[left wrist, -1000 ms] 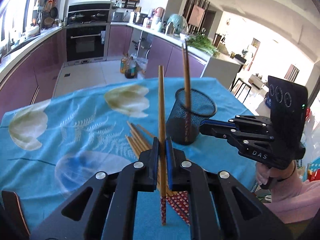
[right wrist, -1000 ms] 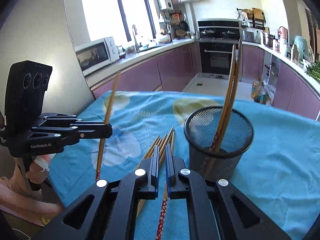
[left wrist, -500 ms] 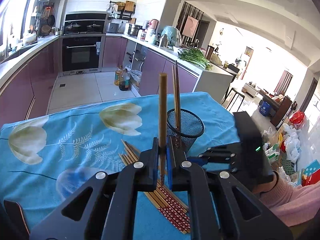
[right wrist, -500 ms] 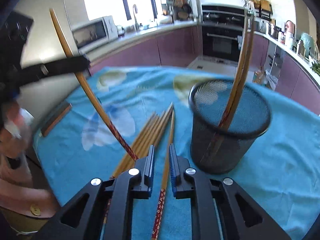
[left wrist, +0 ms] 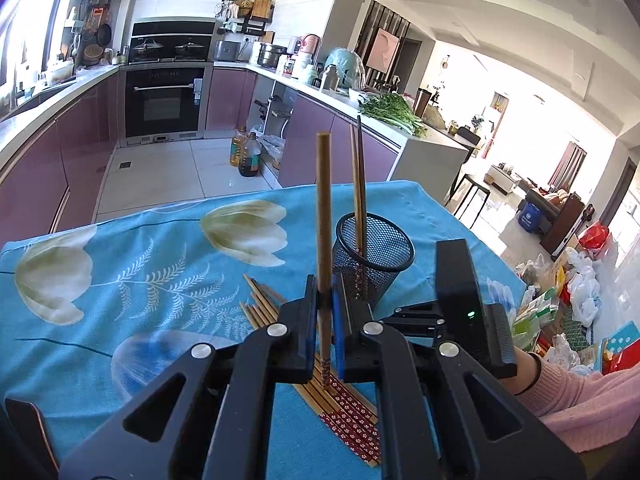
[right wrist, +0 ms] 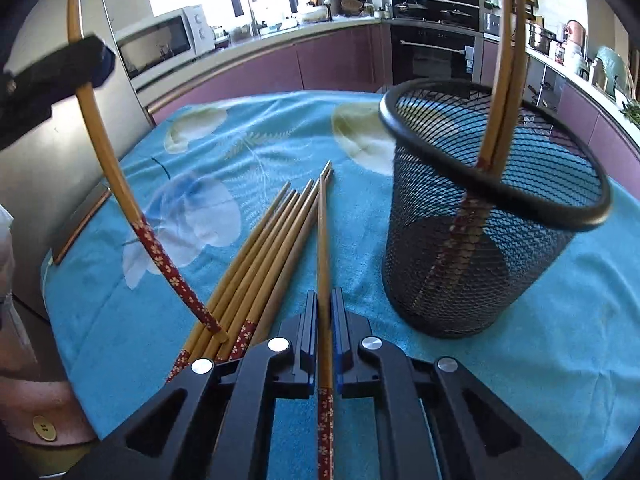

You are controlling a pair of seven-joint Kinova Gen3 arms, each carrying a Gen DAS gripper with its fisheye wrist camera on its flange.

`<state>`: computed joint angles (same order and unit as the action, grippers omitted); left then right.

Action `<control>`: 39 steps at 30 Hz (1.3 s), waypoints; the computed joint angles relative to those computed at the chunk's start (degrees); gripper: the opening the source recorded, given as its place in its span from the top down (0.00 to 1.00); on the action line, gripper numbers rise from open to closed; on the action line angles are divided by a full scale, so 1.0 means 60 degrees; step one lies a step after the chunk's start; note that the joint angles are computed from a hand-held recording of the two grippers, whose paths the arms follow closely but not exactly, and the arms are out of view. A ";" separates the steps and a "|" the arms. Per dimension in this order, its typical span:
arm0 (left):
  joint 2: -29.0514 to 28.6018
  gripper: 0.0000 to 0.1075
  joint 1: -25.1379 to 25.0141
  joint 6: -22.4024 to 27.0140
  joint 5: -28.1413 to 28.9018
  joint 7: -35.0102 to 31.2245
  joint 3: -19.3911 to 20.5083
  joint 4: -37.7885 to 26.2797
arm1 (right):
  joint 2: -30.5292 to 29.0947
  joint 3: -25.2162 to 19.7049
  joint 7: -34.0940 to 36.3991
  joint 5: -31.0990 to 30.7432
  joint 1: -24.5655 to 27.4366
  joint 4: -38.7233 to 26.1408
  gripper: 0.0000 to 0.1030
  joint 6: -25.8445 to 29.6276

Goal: Organize utensils
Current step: 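Carry the upright chopstick with the left gripper over the mesh cup, then lower the chopstick into the mesh cup and open the left gripper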

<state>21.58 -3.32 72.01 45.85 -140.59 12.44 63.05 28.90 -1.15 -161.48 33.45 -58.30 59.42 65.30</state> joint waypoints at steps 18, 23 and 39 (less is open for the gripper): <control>0.0302 0.93 -0.0073 0.0446 0.1039 -0.0165 0.0414 -0.0945 | -0.2166 -0.0593 -0.3758 0.5063 -0.1150 0.2250 0.94 -0.0002; 0.0413 0.93 0.0141 0.0148 0.1280 -0.0043 0.0561 -0.1458 | -0.2144 -0.0837 -0.4292 0.6030 -0.0865 0.2234 0.94 0.0487; 0.1621 0.93 0.1797 -0.0308 -0.0780 0.1650 0.0666 -0.3489 | -0.1711 -0.0875 -0.4991 0.6732 -0.0084 0.2393 0.94 0.0675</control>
